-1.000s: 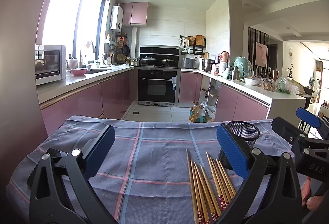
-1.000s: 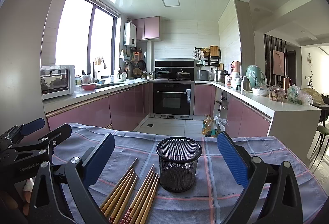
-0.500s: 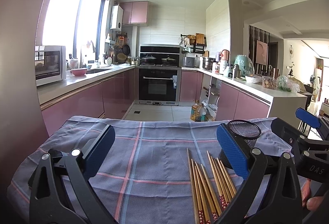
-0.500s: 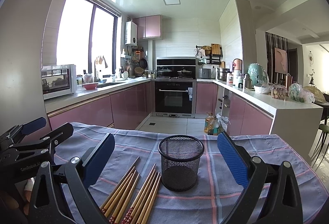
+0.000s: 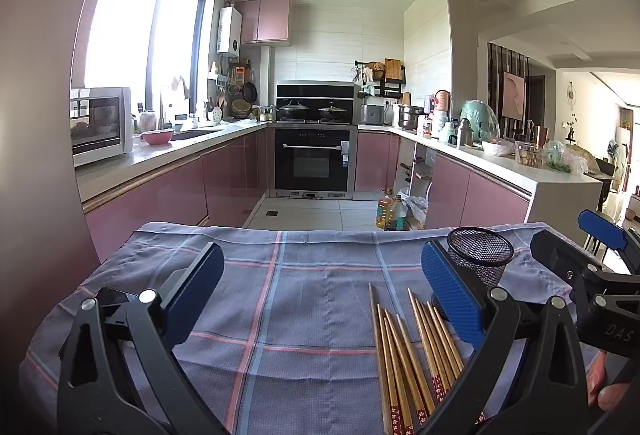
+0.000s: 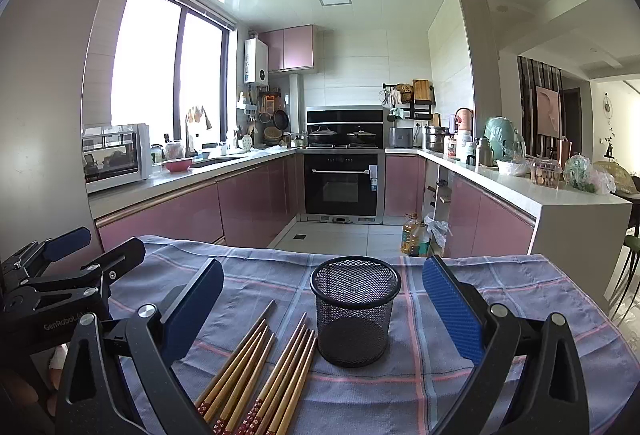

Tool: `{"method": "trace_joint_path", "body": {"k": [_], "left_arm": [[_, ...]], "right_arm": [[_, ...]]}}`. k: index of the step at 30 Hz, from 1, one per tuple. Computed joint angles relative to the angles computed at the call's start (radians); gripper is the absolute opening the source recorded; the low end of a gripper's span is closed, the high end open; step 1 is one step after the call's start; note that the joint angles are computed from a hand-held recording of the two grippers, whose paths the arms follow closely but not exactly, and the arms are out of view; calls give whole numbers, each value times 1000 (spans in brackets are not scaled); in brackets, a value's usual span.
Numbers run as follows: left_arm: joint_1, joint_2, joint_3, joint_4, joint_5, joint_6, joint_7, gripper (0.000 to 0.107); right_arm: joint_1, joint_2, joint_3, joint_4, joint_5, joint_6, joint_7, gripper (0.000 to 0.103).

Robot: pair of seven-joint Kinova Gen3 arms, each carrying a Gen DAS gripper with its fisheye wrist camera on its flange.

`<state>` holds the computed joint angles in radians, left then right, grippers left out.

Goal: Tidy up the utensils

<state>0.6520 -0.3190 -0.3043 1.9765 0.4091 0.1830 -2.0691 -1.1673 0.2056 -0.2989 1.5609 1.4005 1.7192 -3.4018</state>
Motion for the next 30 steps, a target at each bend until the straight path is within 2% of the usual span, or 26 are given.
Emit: {"method": "trace_joint_path", "body": {"k": [4,11,13,15,18,21,26,30], "left_arm": [[-2,6,-7,-13,4,16,-6,97],[-68,27,39,-33,14,60,-17,97],[-63,43,23,-52,34,102,-54,97],[-100,63,45,-70,36,143,-72,97],[-130,110,39,-116,62,247,-125,97],[-183,157,76,-151,34,321,-133,97],[-241,230,128,-190,20,416,-178,90],[-284,290,182,-230,-12,481,-170,85]], "right_arm": [[4,-3,0,5,-5,-9,-7,96],[37,-28,-7,21,-49,-69,-15,96],[63,-44,-10,26,-88,-117,-11,96],[97,-63,-12,34,-139,-179,8,96],[155,-82,-13,39,-241,-281,53,96],[211,-92,-7,41,-351,-370,102,95],[281,-106,5,67,-470,-491,136,71],[323,-99,17,58,-560,-546,196,60]]}}
